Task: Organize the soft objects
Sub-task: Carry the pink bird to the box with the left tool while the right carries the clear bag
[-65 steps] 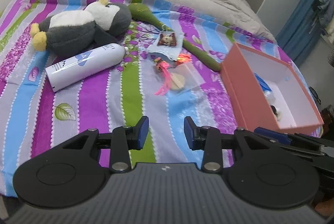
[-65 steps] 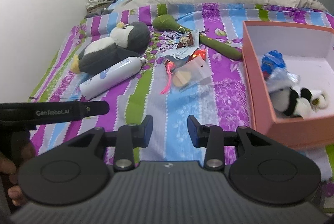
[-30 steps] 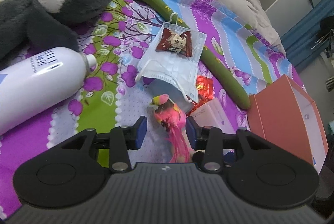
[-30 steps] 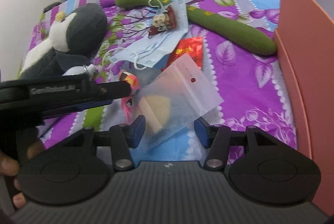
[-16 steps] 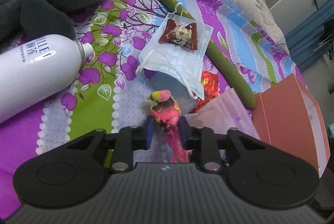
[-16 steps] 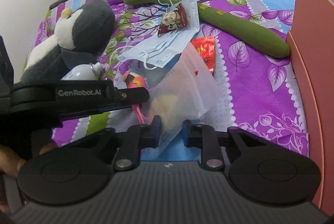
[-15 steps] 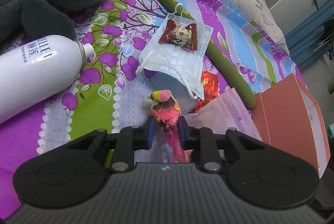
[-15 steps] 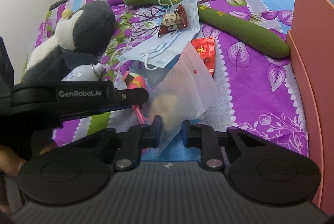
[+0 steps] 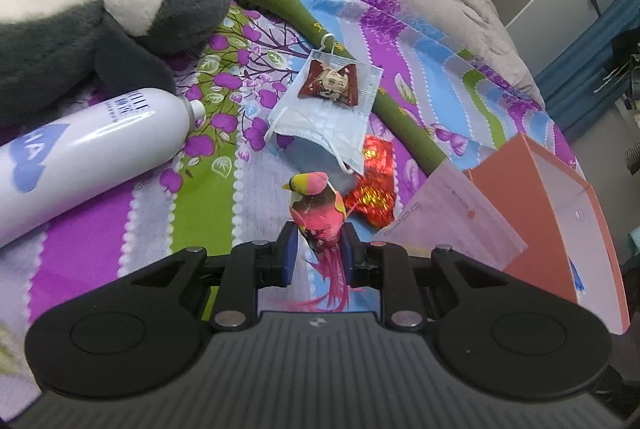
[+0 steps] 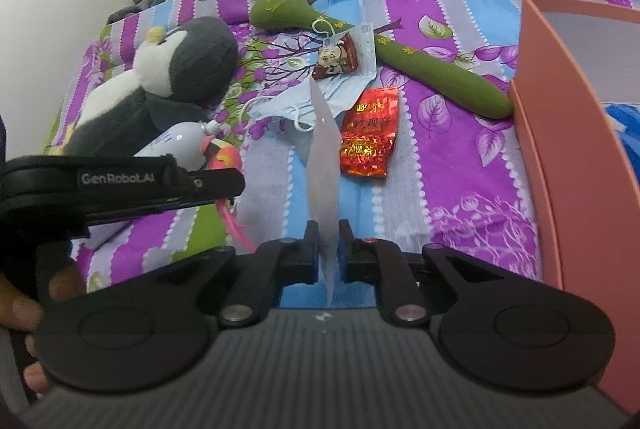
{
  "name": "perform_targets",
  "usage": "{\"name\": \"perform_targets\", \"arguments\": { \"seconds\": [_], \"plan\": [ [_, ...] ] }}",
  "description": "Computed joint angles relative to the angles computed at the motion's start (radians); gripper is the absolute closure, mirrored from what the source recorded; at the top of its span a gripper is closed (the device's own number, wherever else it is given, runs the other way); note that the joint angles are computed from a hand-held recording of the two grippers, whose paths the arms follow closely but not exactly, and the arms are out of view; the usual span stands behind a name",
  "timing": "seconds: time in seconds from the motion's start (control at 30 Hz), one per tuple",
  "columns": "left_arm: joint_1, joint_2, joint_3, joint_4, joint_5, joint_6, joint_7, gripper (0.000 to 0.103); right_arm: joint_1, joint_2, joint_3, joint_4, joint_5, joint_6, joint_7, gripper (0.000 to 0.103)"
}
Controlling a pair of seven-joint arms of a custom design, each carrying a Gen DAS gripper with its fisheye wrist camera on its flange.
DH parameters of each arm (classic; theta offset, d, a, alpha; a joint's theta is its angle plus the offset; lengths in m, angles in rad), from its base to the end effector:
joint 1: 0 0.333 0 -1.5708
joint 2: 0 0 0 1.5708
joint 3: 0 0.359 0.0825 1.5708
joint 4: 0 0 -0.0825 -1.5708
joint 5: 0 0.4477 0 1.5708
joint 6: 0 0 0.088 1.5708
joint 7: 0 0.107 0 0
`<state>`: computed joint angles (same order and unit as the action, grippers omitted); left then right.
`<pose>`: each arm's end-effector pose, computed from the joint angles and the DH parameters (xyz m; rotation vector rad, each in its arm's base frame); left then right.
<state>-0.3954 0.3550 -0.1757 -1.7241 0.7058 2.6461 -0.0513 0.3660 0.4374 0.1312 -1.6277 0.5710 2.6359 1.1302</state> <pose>0.6396 -0.4132 0.4512 -2.3856 1.3352 -0.9460 0.7077 0.3509 0.4392 -2.0792 1.2557 -0.0534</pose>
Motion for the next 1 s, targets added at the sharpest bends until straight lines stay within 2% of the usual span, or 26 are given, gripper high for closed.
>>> {"name": "perform_targets", "arguments": {
  "seconds": [0.4,0.83,0.93,1.0],
  "plan": [
    [-0.044,-0.138,-0.055,-0.098,0.032,-0.11,-0.034,0.076,-0.009,-0.198,0.01,-0.218,0.067,0.055,-0.075,0.091],
    [-0.095,-0.225,-0.117,-0.136,0.095,-0.239,-0.097,0.076,0.003,-0.395,0.006,-0.417,0.178,0.107,-0.196,0.091],
    [-0.107,-0.242,-0.13,-0.141,0.108,-0.257,-0.105,0.076,0.016,-0.44,0.005,-0.468,0.182,0.159,-0.238,0.091],
    [-0.117,-0.249,-0.14,-0.137,0.112,-0.283,-0.101,0.076,0.021,-0.466,0.001,-0.49,0.209,0.159,-0.26,0.091]
  ]
}}
